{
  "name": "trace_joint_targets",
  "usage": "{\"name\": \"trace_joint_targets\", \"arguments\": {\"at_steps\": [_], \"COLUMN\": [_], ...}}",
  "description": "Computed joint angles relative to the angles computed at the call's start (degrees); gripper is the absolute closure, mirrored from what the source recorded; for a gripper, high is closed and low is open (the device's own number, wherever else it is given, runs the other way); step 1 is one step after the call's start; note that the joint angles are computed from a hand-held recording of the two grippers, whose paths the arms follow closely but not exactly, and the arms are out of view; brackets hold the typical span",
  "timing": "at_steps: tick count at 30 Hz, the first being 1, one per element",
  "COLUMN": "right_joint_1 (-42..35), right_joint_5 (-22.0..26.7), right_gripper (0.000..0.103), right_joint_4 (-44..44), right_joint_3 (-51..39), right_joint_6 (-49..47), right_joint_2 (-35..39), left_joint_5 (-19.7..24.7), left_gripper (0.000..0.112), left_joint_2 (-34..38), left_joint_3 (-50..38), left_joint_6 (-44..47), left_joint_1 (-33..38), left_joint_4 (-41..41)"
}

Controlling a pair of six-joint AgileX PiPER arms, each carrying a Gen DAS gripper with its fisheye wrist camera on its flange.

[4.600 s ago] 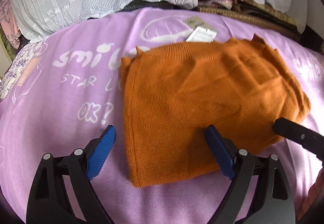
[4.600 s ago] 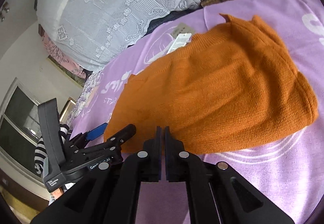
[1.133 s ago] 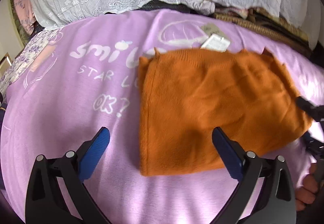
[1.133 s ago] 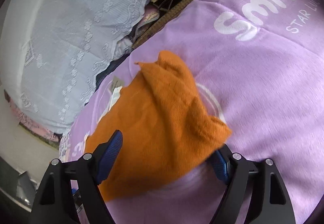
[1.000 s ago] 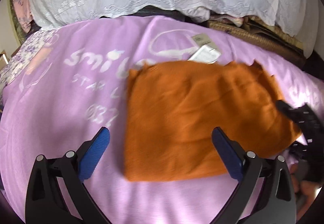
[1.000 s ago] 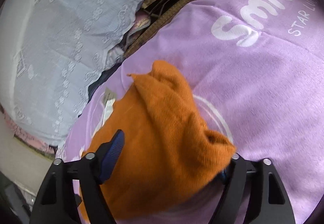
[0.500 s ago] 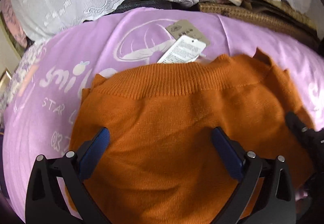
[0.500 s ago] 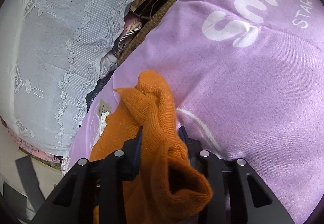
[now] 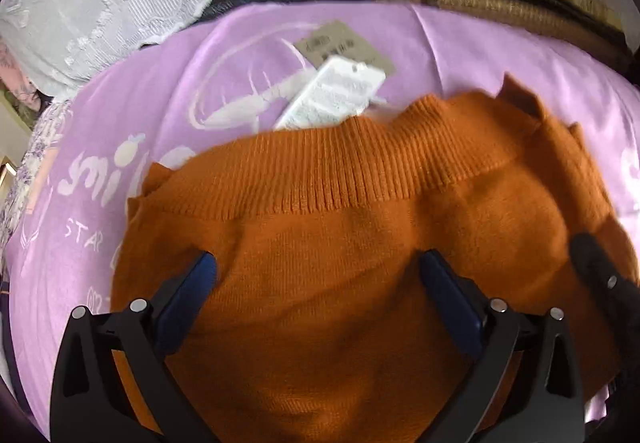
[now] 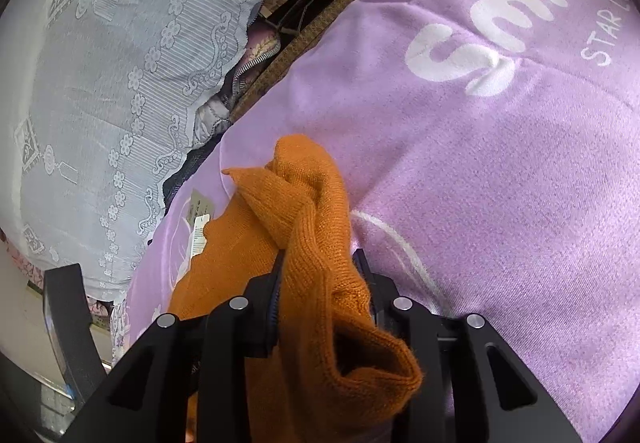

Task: Fold small clothes
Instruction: 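Lift the corner with the right tool and fold it across the bundle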

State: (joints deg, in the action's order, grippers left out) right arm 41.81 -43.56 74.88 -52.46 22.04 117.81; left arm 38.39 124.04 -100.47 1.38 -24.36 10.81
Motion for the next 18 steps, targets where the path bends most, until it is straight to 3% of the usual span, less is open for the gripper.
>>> {"name": "trace_joint_targets", "arguments": {"at_steps": [2,3,6,9,12,14,18], "right_joint_1": [0.34,0.55,1.95,3.69,4.69,4.98,6.16], "right_joint_5": [-0.57,-0.85,-2.68,-4.94,-5.84,-6.02,-6.87], "right_gripper": [0.074,0.075,0.078,0.078,0.078,0.078,0.078], "right_joint_4": [0.08,-0.01,2.41,5.55,6.49,5.83,7.47], "right_joint_3": [0.0,-0.08,-1.66,-4.41,-6.86,-7.42,-9.54], "right_joint_6": [-0.19,-0.47,-6.82,-16.08,-22.4,-23.54,-28.07], "right_joint_2": [-0.11,-0.14,-0.61,-0.91,-0.85,-1.02,-1.17], "left_joint_5": [4.95,9.66,16.95,20.84,24.29,24.91,17.99], "left_gripper": [0.014,0.014,0.014,0.014,0.014,0.014,0.014], "left_joint_2": [1.23,2.85,7.5,10.94,11.8,11.75,5.39], "left_joint_3": [-5.05,-10.25,-21.61,-28.32,-30.59,-30.6,-19.69], "left_joint_6": [4.56,8.04,11.36,11.26,16.66,18.54,22.25], "left_joint_1": [0.64,0.93,0.18,0.0,3.62,4.76,4.96], "left_joint_4": [-5.76,-9.31,-10.3,-10.01,-20.84,-24.13,-25.86]}}
